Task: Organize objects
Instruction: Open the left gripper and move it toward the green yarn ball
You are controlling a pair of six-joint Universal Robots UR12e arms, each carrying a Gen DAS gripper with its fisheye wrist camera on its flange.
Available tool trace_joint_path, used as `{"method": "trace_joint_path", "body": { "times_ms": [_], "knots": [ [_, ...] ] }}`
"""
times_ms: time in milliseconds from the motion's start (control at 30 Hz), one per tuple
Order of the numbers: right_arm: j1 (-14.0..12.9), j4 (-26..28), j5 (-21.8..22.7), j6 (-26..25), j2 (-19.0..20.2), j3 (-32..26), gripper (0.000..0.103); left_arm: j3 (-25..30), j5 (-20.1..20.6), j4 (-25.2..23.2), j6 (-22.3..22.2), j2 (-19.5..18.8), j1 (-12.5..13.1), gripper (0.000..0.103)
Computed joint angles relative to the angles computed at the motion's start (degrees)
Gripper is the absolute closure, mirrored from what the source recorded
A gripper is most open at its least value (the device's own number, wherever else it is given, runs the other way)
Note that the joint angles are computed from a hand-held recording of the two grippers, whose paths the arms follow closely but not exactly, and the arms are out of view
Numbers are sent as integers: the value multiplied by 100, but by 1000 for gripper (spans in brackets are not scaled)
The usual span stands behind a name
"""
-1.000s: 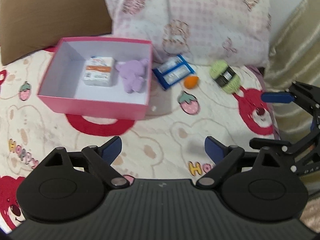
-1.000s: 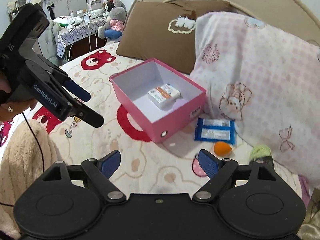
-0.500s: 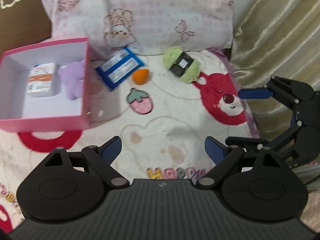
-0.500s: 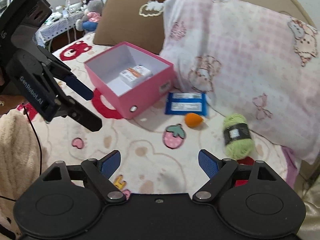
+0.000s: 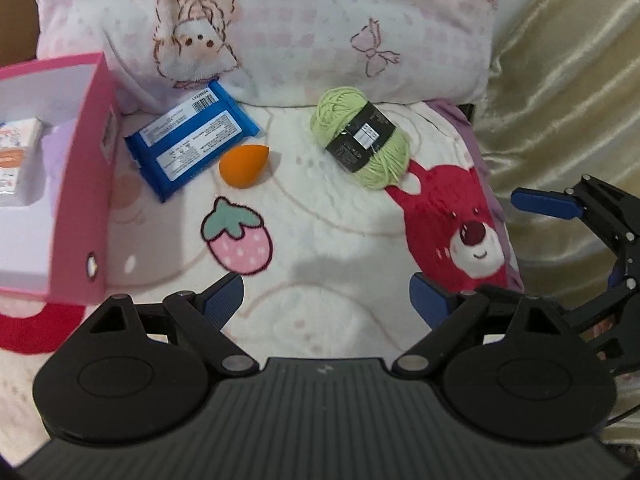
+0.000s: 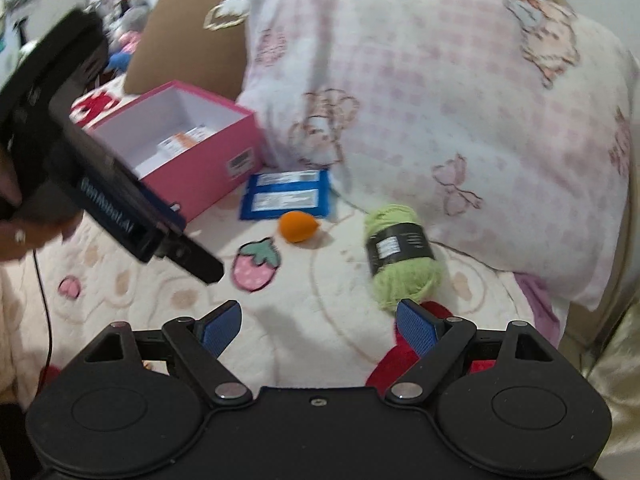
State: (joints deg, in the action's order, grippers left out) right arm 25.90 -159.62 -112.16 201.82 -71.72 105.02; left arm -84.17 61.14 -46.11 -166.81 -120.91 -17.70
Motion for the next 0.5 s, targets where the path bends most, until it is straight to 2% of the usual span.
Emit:
{"method": "trace_joint_path", "body": {
  "times_ms": [100,167,233,500],
  "knots": [
    [-107,-63,-63,58,26,82,15,102,-48,189,-215,-165,-16,13],
    [-252,-242,238,162,0,206,15,107,-42,518,-416,-251,-33,13],
    [-334,-421,327,176,11,300,15,142,-90,716,-610,-337,-45,13],
    [-541,-631,194,132,201,414,15,266,-150,1513,-1378,-697,-148,13]
  ]
}}
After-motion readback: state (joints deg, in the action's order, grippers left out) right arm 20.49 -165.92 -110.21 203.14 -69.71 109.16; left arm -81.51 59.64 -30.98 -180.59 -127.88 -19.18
